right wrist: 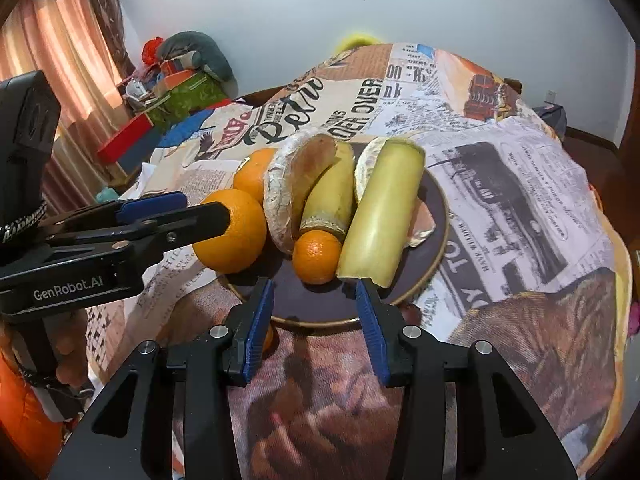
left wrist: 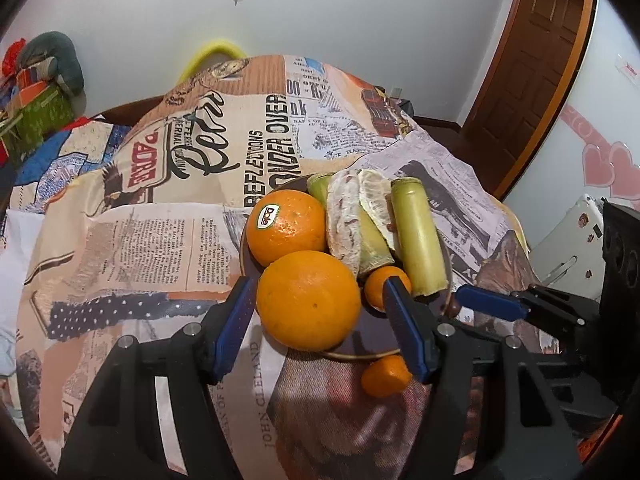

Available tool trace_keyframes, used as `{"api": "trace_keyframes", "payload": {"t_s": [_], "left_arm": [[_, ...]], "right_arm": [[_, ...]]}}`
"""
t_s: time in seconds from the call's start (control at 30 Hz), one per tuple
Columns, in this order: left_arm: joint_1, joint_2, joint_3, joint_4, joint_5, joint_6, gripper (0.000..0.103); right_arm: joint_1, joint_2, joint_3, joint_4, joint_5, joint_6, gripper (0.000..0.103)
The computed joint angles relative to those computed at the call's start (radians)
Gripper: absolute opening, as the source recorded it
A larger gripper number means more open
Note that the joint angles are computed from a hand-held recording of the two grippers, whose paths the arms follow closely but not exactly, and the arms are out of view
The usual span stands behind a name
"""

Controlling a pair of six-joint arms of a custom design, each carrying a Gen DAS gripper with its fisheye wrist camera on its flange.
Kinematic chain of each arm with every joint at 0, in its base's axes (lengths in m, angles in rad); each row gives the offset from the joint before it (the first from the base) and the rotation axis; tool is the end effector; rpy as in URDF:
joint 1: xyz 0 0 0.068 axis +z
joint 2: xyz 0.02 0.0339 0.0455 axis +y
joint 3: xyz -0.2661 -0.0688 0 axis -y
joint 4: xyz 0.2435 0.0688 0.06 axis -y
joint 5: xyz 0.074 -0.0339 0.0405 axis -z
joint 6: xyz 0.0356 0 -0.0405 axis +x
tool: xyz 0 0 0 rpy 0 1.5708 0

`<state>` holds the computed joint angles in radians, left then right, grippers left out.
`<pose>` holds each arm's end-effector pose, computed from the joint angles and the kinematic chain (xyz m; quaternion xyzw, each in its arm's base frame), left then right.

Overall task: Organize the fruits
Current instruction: 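Open both tools and grasp another small mandarin with the left tool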

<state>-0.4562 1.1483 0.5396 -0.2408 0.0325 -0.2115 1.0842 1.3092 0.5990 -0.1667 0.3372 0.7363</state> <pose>0.1946 -0.0968 0.1839 0.1199 0.9279 -0.1300 0.3284 0.1244 0.2099 0.1746 -0.1043 0.9230 0.1679 0.3303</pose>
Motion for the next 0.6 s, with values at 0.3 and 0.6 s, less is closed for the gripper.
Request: {"api": "trace_keyframes", "payload": {"t_s": [0.3, 0.6], "left_arm": [[-0.072, -0.121, -0.020, -0.097, -0.067, -0.061, 0.065], [-0.184, -0.150, -0.058, -0.134, -0.142, -0.154, 0.065]], "right_arm": [[0.059, -0.133, -0.017, -0.130, 0.094, 0.047, 0.039], [0.123, -0.250, -0.055, -0.235, 0.168, 0.110, 0.039]]}}
